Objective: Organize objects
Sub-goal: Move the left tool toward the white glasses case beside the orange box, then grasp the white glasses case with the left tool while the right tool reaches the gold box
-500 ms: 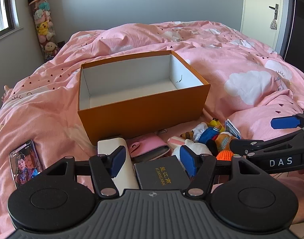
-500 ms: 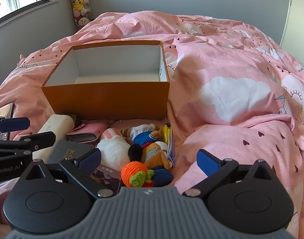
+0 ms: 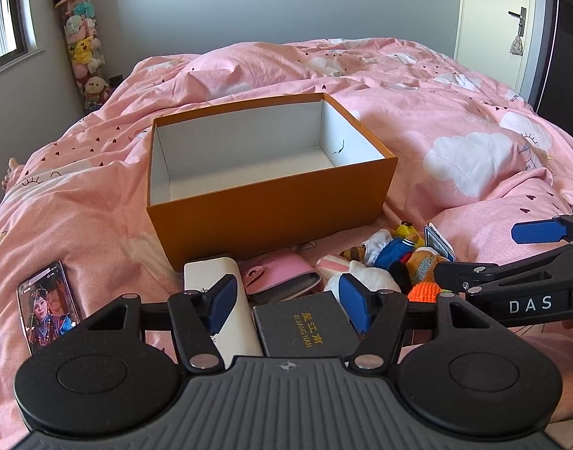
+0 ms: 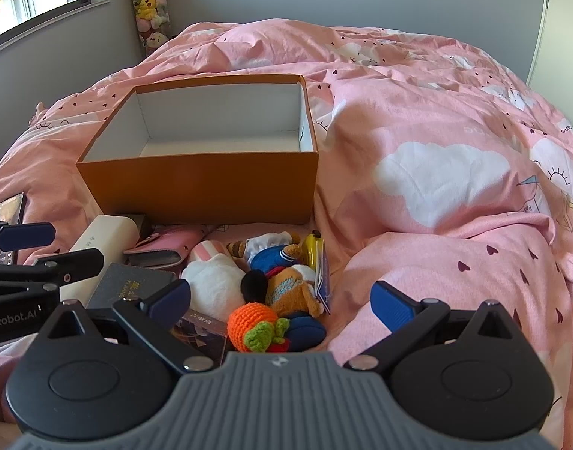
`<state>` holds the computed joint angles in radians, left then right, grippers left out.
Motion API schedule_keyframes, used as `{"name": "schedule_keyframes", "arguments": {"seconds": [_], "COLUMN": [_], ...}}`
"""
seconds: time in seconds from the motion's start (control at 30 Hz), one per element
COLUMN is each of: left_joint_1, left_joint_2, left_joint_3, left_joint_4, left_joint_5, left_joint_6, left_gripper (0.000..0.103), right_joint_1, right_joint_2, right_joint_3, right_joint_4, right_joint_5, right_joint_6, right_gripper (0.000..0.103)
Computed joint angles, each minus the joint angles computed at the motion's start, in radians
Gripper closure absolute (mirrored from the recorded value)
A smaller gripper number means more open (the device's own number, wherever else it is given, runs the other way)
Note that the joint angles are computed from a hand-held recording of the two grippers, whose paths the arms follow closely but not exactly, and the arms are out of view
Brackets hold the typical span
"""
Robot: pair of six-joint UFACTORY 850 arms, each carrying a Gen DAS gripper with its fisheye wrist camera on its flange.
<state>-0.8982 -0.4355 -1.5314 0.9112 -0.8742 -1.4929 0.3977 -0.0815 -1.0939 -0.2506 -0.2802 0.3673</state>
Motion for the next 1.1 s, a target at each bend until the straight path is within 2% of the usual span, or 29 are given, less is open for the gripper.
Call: {"name": "schedule_keyframes", "arguments": {"seconds": [0.23, 0.37, 0.57, 0.73, 0.9, 1.0, 1.1], "left_joint_1": [0.012, 0.032, 0.080, 0.123, 0.162, 0.185, 0.206], "left_joint_2": [0.015, 0.034, 0.070, 0.089, 0.074, 0.053, 0.027], "left_joint_3": [0.018, 0.035, 0.063, 0.079, 0.065, 0.048, 0.027], "left_joint_4": [-0.035, -0.087, -0.184, -0.267, -0.343, -0.402, -0.477], "left_joint_5": [0.046, 0.093, 0.139, 0.117, 0.093, 0.098, 0.101], "left_joint_6": [0.015, 0.047, 0.092, 0.107, 0.152, 0.195, 0.264], "left_gripper": [0.029, 0.036, 0.044, 0.045, 0.044, 0.038, 0.036], "right_joint_1": [-0.003, -0.010, -0.023, -0.044, -0.053, -0.043, -0.035], "right_joint_2": [-0.002, -0.007, -0.037, -0.097, -0.181, -0.243, -0.298], "right_joint_3": [-0.001, -0.005, -0.043, -0.117, -0.215, -0.284, -0.345], "right_joint_4": [0.039, 0.132, 0.348, 0.552, 0.718, 0.752, 0.767], "right_joint_5": [0.001, 0.002, -0.034, -0.097, -0.174, -0.219, -0.257], "right_joint_6": [-0.041, -0.136, -0.374, -0.558, -0.712, -0.766, -0.793], "right_gripper": [0.001, 0.003, 0.022, 0.042, 0.054, 0.060, 0.060]}}
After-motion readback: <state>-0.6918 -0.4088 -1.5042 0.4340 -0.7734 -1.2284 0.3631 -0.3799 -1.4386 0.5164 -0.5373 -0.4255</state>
